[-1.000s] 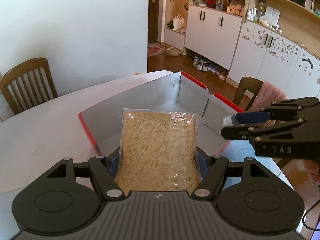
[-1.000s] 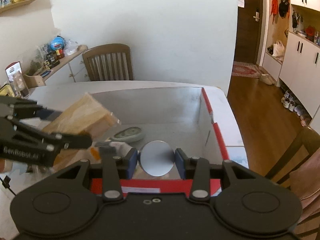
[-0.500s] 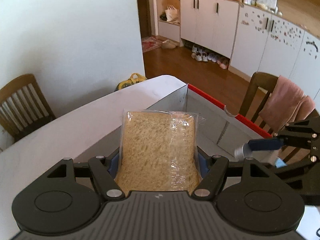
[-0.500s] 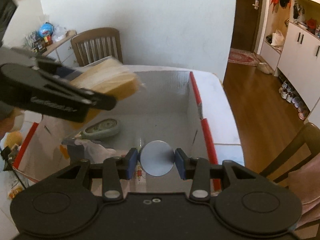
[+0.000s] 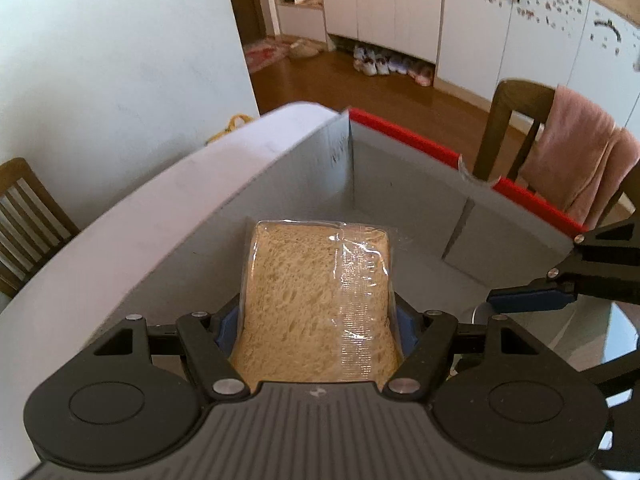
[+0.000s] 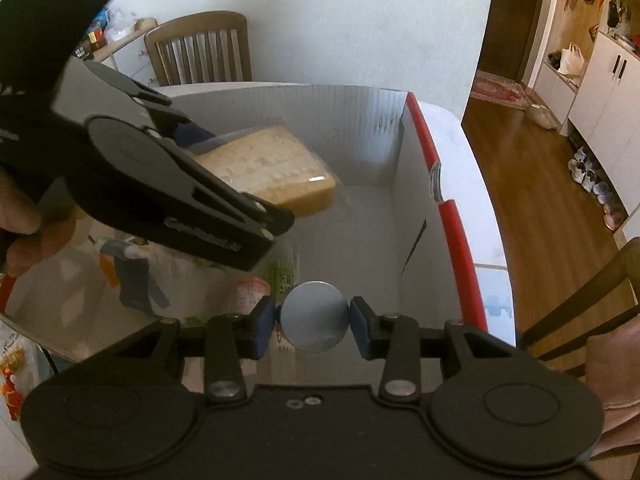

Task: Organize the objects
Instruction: 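Lower the bread slice and lid into the red box and open both tools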

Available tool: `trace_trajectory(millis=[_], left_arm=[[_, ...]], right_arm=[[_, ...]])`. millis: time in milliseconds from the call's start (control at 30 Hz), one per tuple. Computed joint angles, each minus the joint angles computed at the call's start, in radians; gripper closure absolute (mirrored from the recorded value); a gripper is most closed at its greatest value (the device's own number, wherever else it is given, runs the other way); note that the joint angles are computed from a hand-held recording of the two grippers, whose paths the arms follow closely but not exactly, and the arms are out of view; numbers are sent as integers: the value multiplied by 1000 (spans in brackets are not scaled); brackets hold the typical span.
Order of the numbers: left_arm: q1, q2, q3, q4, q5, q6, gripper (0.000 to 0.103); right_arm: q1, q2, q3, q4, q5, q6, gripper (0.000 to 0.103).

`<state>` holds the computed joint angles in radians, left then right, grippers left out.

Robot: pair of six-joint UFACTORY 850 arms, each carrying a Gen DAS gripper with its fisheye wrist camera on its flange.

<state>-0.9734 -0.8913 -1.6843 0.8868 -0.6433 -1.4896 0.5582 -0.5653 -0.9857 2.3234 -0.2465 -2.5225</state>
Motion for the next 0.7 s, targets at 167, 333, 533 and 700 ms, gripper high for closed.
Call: trace_trajectory(millis=[167, 333, 533, 700], left_arm=[[16, -30, -34, -81, 17, 80, 31], [32, -54, -59, -147, 30, 145, 31], [45, -53, -44, -202, 54, 173, 30], [50, -43, -24, -221, 78, 156, 29]], right_arm=[[4, -7, -6, -34, 14, 25, 63], [2, -15, -20, -116, 20, 109, 63], [-3, -21, -34, -277, 22, 281, 63], [-4, -28, -52, -349, 32, 355, 63]])
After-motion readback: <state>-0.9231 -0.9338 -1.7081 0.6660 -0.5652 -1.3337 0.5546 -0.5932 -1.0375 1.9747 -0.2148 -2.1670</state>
